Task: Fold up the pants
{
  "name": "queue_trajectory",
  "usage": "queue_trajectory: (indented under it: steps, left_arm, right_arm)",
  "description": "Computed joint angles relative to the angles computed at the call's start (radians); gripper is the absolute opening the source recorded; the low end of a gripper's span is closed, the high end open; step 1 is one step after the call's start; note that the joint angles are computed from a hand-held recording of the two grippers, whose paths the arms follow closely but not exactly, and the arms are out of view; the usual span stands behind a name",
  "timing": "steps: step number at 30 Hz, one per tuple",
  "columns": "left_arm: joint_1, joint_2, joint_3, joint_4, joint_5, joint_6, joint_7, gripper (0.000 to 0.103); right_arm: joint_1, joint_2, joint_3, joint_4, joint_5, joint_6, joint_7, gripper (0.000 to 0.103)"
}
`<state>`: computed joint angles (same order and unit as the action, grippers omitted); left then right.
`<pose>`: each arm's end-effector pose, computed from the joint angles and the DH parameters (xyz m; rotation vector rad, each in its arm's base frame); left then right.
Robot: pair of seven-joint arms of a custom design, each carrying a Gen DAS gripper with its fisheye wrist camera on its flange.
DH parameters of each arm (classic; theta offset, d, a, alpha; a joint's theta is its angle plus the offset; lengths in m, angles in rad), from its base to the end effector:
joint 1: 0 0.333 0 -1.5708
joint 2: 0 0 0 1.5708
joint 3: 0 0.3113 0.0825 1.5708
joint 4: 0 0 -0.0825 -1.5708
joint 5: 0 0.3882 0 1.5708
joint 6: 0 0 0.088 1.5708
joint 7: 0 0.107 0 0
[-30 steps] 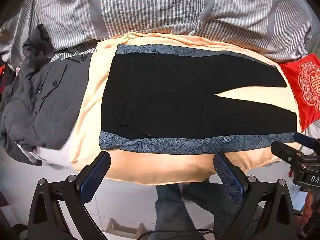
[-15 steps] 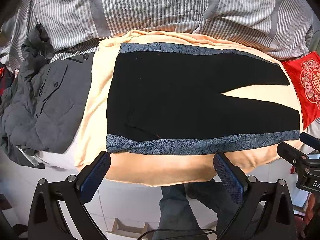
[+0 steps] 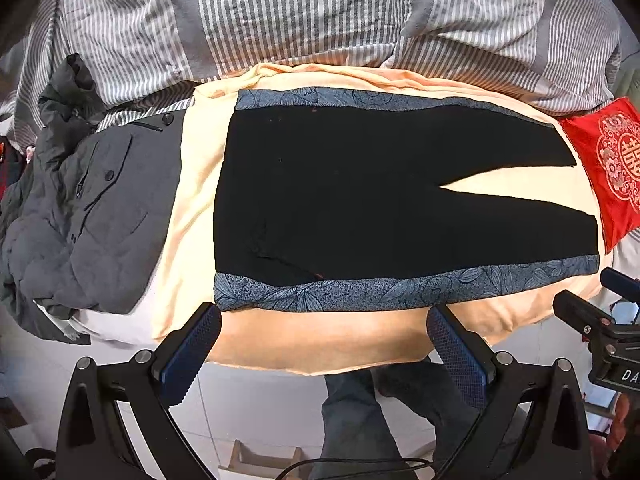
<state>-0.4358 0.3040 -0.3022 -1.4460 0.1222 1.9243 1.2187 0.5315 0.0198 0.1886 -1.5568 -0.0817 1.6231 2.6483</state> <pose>0.5202 -0.4252 0.5349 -1.6934 2.5433 -0.2686 0.4348 0.3689 0.6206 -1.7613 2.5319 -0.1114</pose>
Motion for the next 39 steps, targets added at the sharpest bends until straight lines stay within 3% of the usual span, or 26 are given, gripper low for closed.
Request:
queue_trajectory:
  steps: [39]
  left_arm:
    - [0.016, 0.037, 0.007, 0.022, -0.022, -0.034, 0.002, 0.103]
  right_arm:
    - [0.017, 0.075, -0.02, 0.069, 0.025, -0.061, -0.016, 0.103]
